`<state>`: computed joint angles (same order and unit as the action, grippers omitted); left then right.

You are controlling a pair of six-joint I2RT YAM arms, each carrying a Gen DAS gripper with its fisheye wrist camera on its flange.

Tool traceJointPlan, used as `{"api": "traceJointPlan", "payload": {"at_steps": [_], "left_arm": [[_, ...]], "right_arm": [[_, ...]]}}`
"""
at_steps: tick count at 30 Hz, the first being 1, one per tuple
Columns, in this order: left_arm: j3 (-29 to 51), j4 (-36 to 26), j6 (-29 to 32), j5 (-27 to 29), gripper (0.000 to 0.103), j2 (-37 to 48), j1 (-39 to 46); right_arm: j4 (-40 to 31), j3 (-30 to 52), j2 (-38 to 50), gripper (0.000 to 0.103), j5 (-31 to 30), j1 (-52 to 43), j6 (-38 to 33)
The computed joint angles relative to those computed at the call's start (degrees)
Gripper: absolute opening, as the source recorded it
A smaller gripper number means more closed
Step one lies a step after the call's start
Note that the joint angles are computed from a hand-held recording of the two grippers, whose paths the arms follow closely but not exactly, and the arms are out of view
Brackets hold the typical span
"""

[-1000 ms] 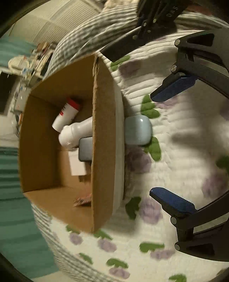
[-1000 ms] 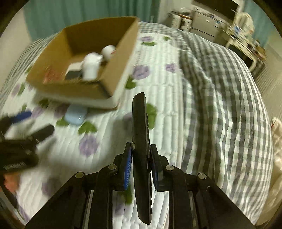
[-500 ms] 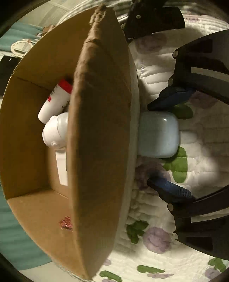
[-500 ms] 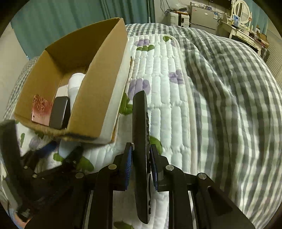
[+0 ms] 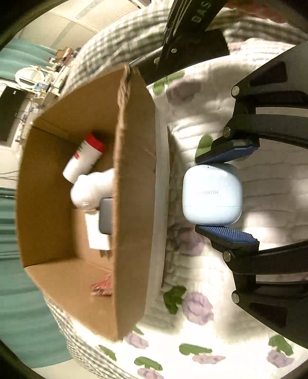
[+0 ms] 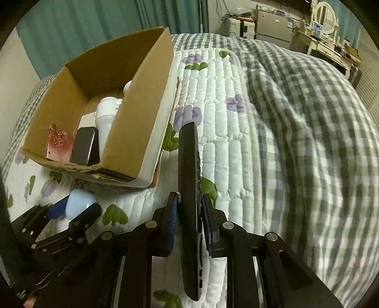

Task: Organize rigid objects
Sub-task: 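Grasp the pale blue earbud case with the left tool and lift it, then drop the earbud case into the box with left tool while right drops remote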

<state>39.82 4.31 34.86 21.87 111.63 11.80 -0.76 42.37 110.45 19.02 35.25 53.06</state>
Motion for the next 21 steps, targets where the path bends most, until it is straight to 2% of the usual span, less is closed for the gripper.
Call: {"api": "traceJointPlan", "payload": {"at_steps": [5,7,9,14,17,21], "left_arm": [[-1.2,-10.1,6.9,6.0,0.050,-8.8,5.8],[-0.8,-11.2,5.9,6.4,0.050,-10.3,4.5],[0.9,-16.0,8.2,8.4,0.050,-12.6,6.3],[2.1,-20.1,11.7,11.9,0.050,-19.4,8.3],[4.9,-23.3,13.2,13.0,0.050,-21.8,8.9],[9.8,-25.8,12.8,15.7,0.050,-22.7,10.1]], "right_arm": [[-10.2,1.0,-6.6,0.019,4.4,4.8,4.8],[-14.2,1.8,-8.7,0.019,5.5,6.8,7.1],[-18.5,3.1,-11.0,0.019,7.2,9.1,9.2],[-28.4,8.6,-16.4,0.019,11.3,14.1,12.3],[-33.7,13.8,-17.8,0.019,14.0,16.5,12.6],[-35.3,19.6,-17.6,0.019,16.2,16.8,9.9]]}}
